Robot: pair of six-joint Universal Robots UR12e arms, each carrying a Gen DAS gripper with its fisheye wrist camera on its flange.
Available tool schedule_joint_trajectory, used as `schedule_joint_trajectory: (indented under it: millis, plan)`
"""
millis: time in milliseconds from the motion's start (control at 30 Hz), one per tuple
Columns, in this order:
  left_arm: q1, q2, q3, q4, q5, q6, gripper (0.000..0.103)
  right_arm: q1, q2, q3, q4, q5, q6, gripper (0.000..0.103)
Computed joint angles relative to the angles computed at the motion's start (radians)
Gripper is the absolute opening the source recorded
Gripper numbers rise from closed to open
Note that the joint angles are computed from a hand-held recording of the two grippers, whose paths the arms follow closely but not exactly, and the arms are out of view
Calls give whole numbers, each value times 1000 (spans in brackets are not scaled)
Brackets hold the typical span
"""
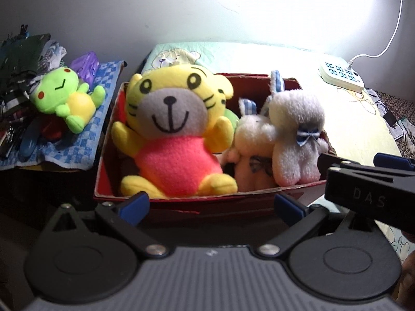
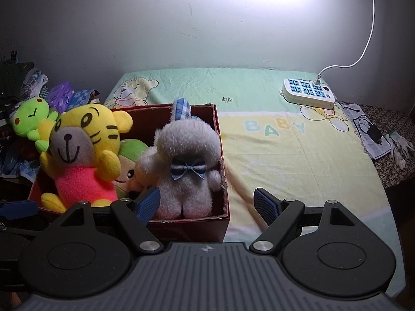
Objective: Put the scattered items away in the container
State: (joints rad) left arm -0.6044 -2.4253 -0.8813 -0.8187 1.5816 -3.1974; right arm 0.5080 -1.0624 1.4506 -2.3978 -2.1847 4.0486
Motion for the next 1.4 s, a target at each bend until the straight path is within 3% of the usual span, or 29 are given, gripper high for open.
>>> schedule_joint_trajectory:
  millis: [733,1133,1400]
  plan:
    - [30,-55,95,26,48,6,102,-15,62,-103,-2,26,6,82]
    - [27,-124,214,-54,70,8,102,-33,67,-100,-9,56,22,82]
    - [22,-143,243,-74,99,15,102,-34,66,-94,-17,66,33,81]
